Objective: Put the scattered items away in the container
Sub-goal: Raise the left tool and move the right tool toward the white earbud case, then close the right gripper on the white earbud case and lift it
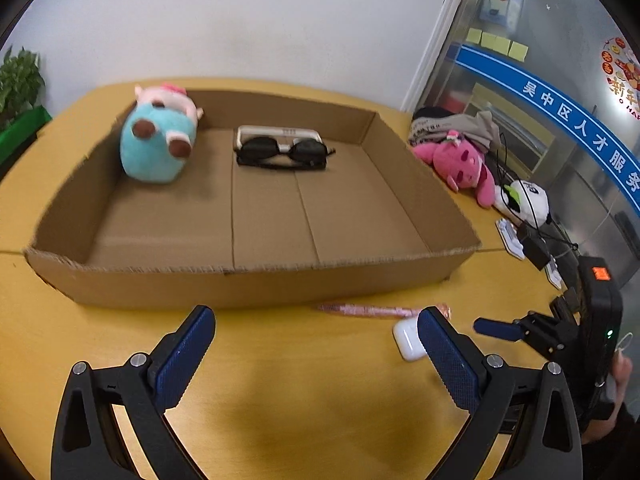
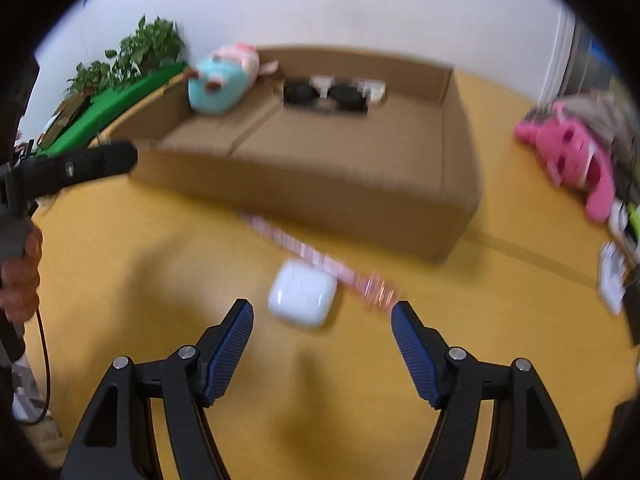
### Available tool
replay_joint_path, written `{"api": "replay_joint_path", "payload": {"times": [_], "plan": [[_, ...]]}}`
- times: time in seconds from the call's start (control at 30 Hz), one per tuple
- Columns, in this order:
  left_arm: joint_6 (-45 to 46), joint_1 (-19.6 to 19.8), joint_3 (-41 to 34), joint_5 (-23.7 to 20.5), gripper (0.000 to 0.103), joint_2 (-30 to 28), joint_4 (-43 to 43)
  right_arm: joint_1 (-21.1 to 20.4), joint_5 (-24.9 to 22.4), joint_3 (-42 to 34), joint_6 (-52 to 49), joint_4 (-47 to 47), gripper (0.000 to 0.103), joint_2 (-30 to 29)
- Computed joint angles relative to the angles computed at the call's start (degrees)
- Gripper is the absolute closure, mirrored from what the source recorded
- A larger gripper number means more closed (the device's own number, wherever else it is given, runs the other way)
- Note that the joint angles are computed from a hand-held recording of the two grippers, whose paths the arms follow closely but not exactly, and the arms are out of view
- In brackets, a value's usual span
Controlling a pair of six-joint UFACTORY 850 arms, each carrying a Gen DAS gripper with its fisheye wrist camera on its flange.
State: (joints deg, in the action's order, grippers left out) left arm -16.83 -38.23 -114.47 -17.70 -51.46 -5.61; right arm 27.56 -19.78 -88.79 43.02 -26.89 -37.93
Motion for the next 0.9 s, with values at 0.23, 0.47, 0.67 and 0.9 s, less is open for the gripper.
{"api": "replay_joint_path", "payload": {"times": [0.23,0.47,0.67,0.9], "plan": [[15.87,0.06,-2.7,-4.58,0.001,-2.52,-16.91,-0.28,4.36,-0.79,-3.27,9.73,0.032,-2.16],[21.17,0.5,-2.16,-5.6,0.001,-2.41,-23.09,1.24,-1.1,-7.3,3.11,-0.2,0.055,-7.13],[32.33,1.6,-4.84,-10.43,0.002,-4.74,-34.98,1.34,0.35,-5.74,1.2,0.28,0.06,-6.25],[42.93,2.03,-18.74,-28.2,0.012,-13.94,-42.97,2.01,5.15,-1.12,-6.35,6.79,0.06,-3.57]]}}
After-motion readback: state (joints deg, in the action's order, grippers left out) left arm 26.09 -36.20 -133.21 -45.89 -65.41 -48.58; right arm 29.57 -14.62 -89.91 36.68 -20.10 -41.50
